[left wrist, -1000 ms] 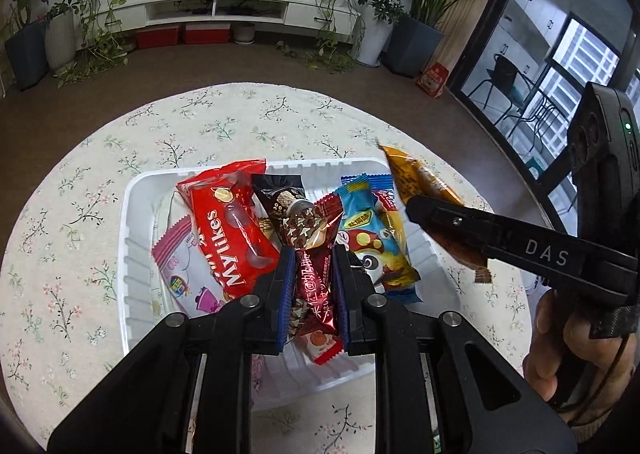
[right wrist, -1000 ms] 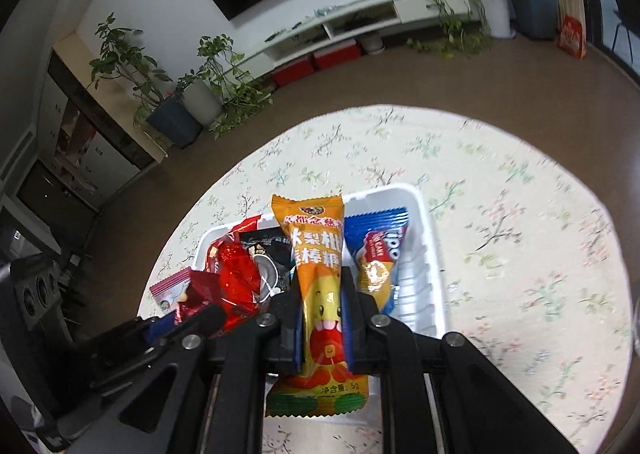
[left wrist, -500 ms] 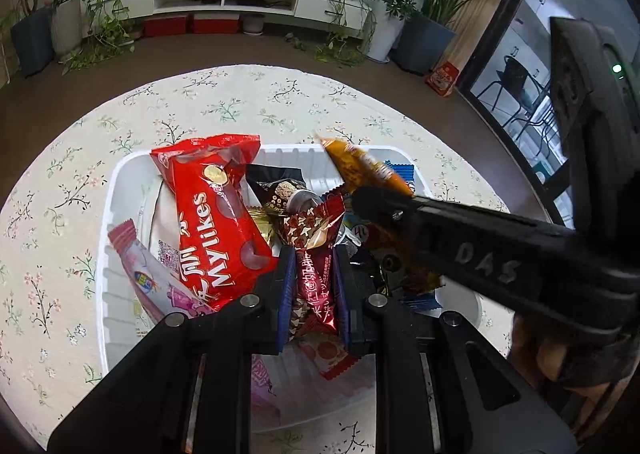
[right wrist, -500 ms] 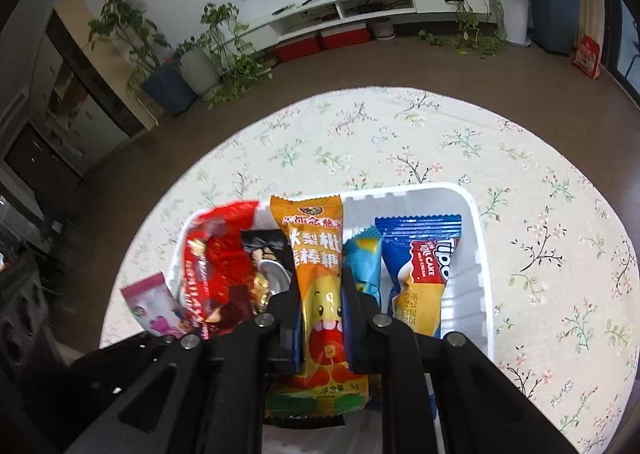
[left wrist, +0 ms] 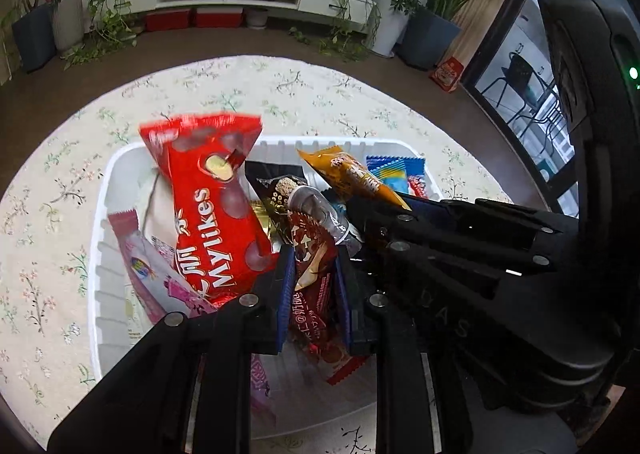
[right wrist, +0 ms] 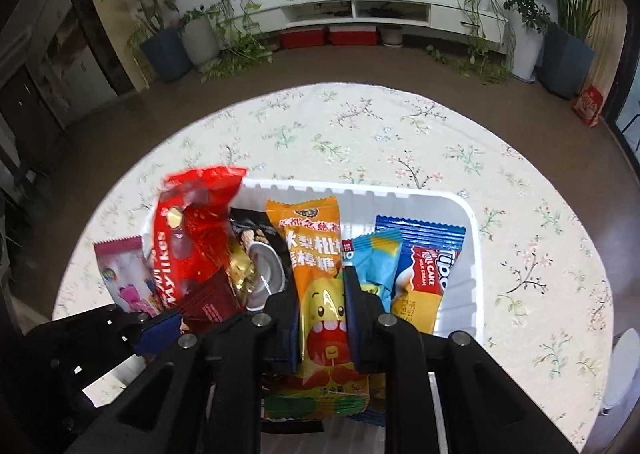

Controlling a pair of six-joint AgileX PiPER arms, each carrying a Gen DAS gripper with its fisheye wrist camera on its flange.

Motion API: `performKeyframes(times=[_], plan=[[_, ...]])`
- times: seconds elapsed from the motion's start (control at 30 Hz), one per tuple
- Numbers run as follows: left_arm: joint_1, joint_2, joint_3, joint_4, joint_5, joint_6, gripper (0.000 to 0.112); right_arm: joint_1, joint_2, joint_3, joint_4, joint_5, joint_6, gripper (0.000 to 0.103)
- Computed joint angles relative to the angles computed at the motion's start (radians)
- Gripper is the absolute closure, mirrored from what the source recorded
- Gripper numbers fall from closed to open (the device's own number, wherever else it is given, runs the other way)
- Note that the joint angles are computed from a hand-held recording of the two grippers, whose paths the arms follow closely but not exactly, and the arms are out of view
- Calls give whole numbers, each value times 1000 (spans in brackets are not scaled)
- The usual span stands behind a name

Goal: Organize snacks
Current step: 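Lower both packets into the white tray and open both tools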

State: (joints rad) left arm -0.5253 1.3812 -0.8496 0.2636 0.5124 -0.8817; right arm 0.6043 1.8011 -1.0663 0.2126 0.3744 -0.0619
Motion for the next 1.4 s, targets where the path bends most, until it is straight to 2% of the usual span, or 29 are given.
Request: performKeyframes(times=[0.13,0.23,0.4,0.53,0.6,0.67,0.8,0.9,0.93,1.03,1.07,1.1,1.23,1.3,1.4], plan=[[61,22,7,-124,-40,119,94,-46,26,-9,131,20,-115,86],[75,43,15,-132,-67,134,94,-77,38,9,247,3,-225,86],[102,73,32,-145,-115,159,94,-72,37,24,258,-18,-241,86],[86,75,57,-85,-143,96,94,-87,28,59,364,-45,-347,86],[87,79,68,-80,-159,89,94,-86,25,63,349,-48,-337,86],[82,76,57,-87,-144,94,95,-73,17,64,278,-48,-276,87],[61,19,113,-42,-161,27,94,-37,-20,88,216,-71,-226,84],[64,6,124,-39,-173,21,93,-2,-55,101,101,-90,-129,81],[62,2,126,-37,-176,20,92,10,-68,102,73,-88,-106,79],[53,-17,131,-1,-176,-7,77,38,-98,106,-50,-86,2,76],[50,-25,135,18,-174,-25,62,39,-105,104,-49,-81,-1,76],[48,-42,149,31,-183,-38,55,39,-112,103,-43,-75,-5,76],[43,-74,173,43,-187,-63,55,26,-145,118,26,-73,-59,74],[46,-106,197,40,-195,-61,44,24,-160,124,22,-75,-54,73],[42,-151,216,81,-187,-119,38,11,-172,123,56,-72,-86,72]])
